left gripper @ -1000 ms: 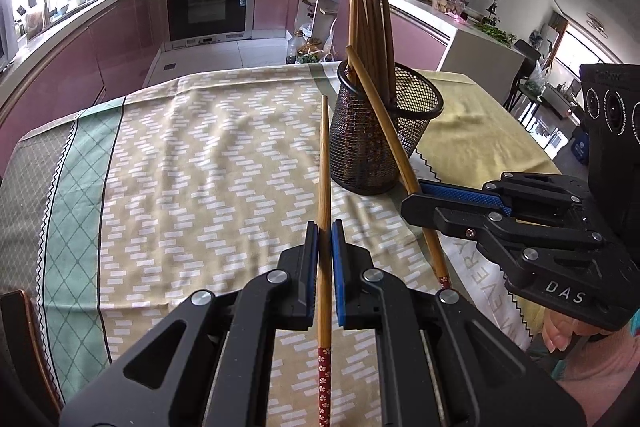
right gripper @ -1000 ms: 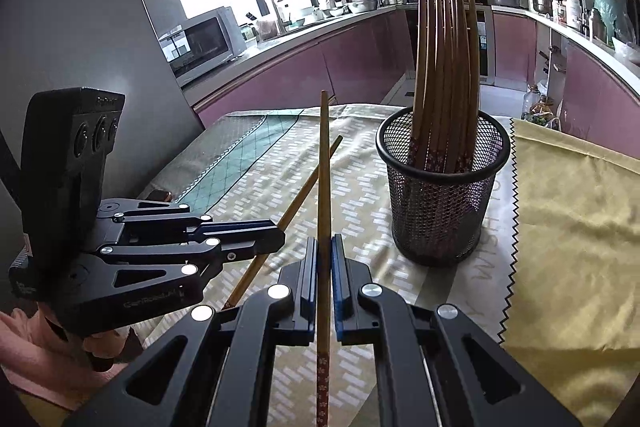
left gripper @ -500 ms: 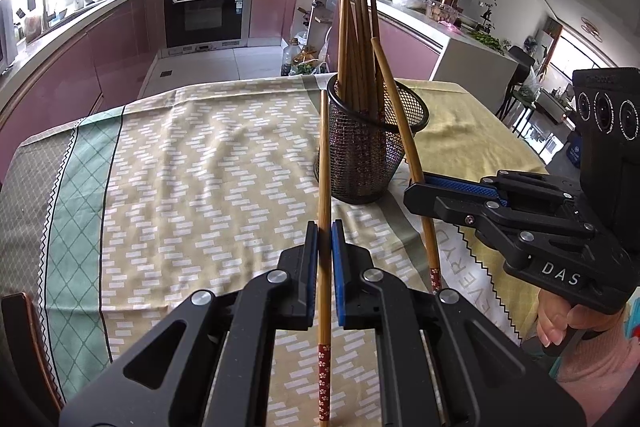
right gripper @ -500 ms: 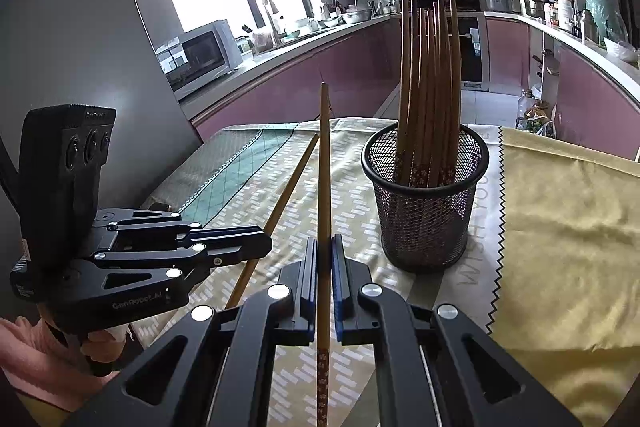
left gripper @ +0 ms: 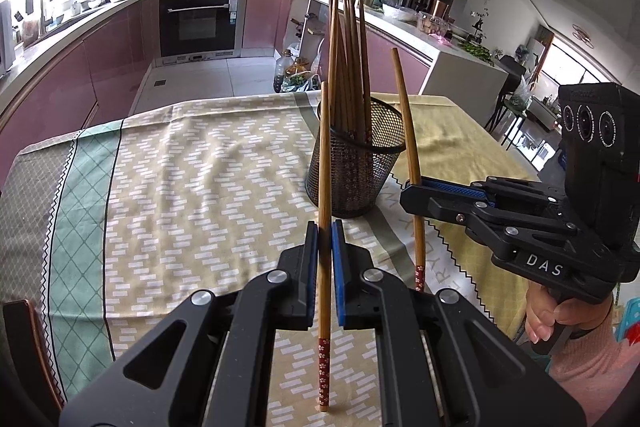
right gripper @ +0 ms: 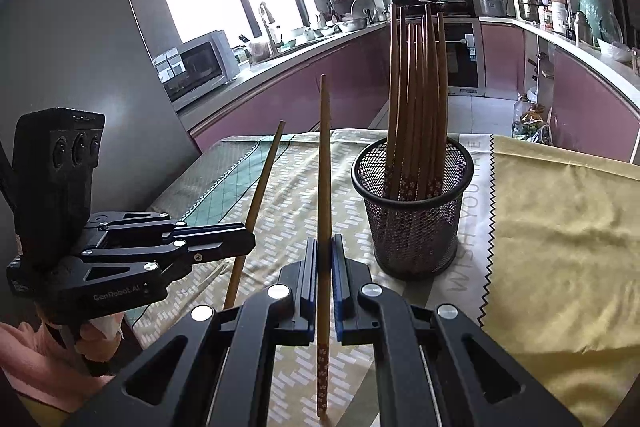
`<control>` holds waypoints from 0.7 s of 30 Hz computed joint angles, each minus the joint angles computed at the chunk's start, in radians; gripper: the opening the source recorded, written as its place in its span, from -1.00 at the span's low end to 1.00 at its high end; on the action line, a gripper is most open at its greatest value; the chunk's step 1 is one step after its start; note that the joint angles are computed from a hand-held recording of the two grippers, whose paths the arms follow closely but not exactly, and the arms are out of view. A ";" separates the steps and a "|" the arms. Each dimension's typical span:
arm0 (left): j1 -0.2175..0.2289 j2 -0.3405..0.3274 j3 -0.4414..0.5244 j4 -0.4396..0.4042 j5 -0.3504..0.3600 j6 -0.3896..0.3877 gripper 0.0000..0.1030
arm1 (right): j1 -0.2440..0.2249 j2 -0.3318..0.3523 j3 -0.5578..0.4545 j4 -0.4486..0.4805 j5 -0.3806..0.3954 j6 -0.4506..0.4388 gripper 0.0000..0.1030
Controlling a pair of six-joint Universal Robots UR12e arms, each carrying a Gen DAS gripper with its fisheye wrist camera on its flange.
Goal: Organize utensils
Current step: 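Raise the chopstick upright with the right tool while the left raises its own, then carry both upright chopsticks over the mesh cup with both tools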
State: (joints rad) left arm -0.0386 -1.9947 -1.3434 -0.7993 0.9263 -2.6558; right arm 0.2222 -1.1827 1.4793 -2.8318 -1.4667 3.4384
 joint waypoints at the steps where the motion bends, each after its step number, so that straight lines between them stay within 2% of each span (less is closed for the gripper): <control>1: 0.001 0.000 0.001 0.000 -0.003 0.000 -0.85 | -0.001 -0.001 0.001 -0.003 0.001 0.002 -0.89; 21: 0.010 0.008 0.005 0.003 -0.058 -0.005 -0.85 | -0.007 -0.012 0.010 -0.044 -0.015 0.002 -0.89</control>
